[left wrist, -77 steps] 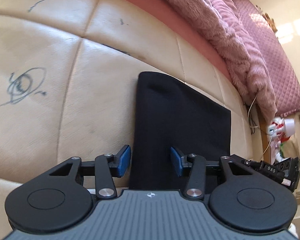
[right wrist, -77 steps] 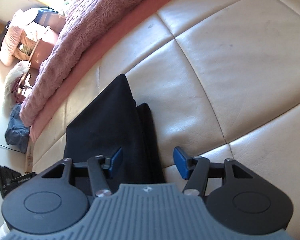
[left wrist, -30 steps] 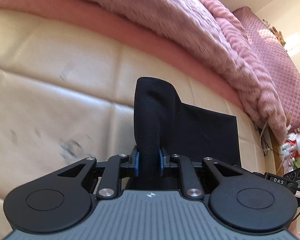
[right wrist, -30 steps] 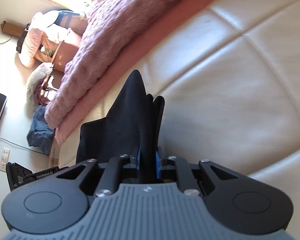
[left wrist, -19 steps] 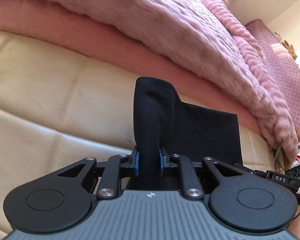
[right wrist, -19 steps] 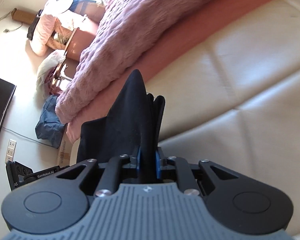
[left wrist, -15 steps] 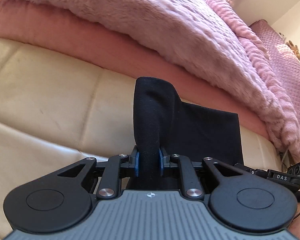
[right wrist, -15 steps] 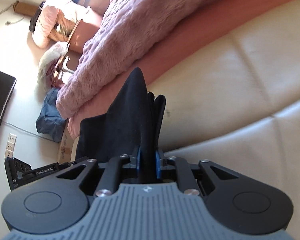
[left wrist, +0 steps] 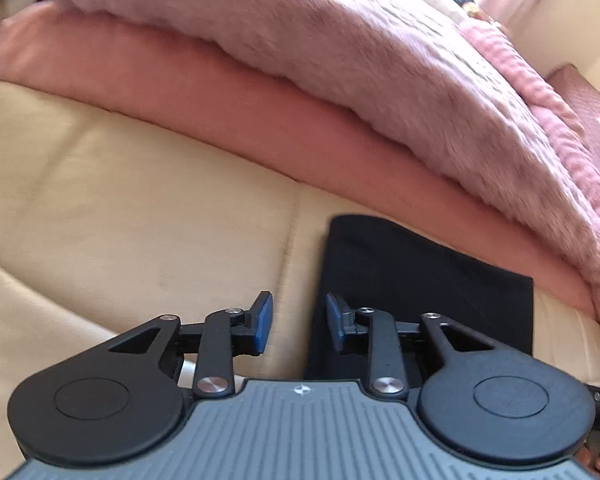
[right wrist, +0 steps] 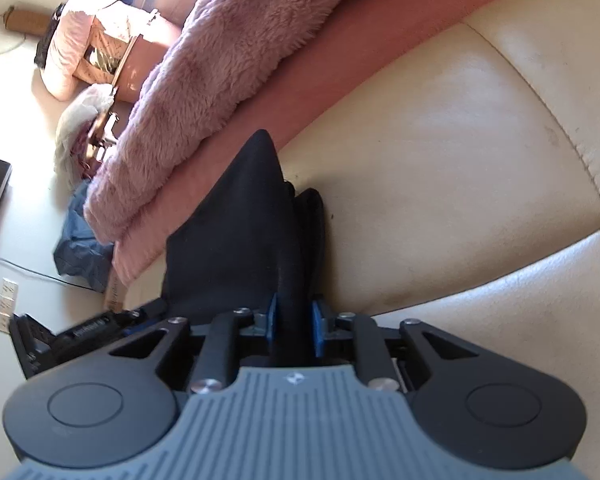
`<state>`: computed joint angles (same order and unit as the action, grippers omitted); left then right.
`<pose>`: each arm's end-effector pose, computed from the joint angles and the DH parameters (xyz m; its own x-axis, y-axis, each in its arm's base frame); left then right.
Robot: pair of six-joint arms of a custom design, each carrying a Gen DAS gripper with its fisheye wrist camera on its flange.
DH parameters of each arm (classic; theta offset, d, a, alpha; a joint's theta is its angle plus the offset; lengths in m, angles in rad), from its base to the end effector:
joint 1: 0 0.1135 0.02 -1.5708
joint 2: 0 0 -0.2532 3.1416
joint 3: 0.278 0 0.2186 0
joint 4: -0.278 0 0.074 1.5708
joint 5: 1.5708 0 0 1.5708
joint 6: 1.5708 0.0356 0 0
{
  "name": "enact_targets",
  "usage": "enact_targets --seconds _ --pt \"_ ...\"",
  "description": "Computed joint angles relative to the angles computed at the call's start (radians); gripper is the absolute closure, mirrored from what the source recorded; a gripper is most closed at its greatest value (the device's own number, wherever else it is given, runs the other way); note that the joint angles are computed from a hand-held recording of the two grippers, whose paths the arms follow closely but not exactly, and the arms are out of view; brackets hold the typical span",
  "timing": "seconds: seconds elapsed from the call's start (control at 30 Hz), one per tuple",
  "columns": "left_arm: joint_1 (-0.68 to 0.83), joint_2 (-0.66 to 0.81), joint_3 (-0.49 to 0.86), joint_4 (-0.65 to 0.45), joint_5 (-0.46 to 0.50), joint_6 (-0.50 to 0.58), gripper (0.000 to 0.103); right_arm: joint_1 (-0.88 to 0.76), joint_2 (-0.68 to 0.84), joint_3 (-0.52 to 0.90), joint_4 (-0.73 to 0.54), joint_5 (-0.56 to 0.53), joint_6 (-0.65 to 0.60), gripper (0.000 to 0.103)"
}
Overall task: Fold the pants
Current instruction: 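Open both grippers and lift them away from the folded trousers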
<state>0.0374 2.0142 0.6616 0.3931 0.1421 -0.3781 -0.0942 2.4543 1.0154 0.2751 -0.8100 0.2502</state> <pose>0.2954 0.0060 0.0605 -0.7769 -0.3947 -0.4906 -0.2610 0.9109 -0.3197 0.3427 -0.0065 -0.0168 -0.9404 0.2603 -0.2188 0.0127 0.6698 0.7424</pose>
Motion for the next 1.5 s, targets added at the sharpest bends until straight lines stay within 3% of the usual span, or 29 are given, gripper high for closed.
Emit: enact_targets --seconds 0.1,0.2,0.43,0.57,0.67,0.77,0.87,1.03,1.17,1.23,1.37,1.5 --pt "-0.014 -0.104 -0.087 0.025 -0.035 -0.002 0.074 0.012 -0.075 -0.064 0.017 0.081 -0.079 0.077" --pt "-0.052 -0.19 -0.175 0.085 -0.026 -0.019 0.074 0.044 -0.191 -0.194 0.148 0.197 -0.115 0.078" --pt "-0.259 -0.147 -0.2 0.094 -0.223 -0.025 0.077 0.187 -0.34 -0.386 0.337 0.344 -0.27 0.091" --pt "-0.268 -0.097 -0.217 0.122 -0.257 -0.059 0.076 0.253 -0.285 -0.332 0.264 0.438 -0.281 0.094" --pt "-0.29 -0.176 -0.216 0.036 -0.283 -0.072 0.076 0.247 -0.28 -0.321 0.257 0.435 -0.252 0.093" --pt "-0.364 -0.289 -0.249 0.005 -0.363 -0.09 0.074 0.246 -0.366 -0.376 0.286 0.438 -0.271 0.089" --pt "-0.467 -0.441 -0.269 -0.073 -0.487 -0.144 0.067 0.244 -0.502 -0.482 0.343 0.444 -0.281 0.075" --pt "-0.711 -0.669 -0.248 -0.286 -0.789 -0.244 0.054 0.228 -0.833 -0.654 0.344 0.45 -0.264 0.056" --pt "-0.876 -0.74 -0.176 -0.466 -0.982 -0.319 0.028 0.2 -1.152 -0.758 0.246 0.463 -0.275 0.036" --pt "-0.951 -0.758 -0.15 -0.528 -1.055 -0.345 0.019 0.188 -1.32 -0.8 0.17 0.481 -0.288 0.02" --pt "-1.115 -0.729 -0.06 -0.756 -1.235 -0.517 0.011 0.159 -1.668 -0.828 -0.079 0.499 -0.287 0.021" --pt "-1.226 -0.68 -0.01 -0.949 -1.307 -0.708 0.008 0.177 -1.916 -0.83 -0.297 0.542 -0.297 0.021"
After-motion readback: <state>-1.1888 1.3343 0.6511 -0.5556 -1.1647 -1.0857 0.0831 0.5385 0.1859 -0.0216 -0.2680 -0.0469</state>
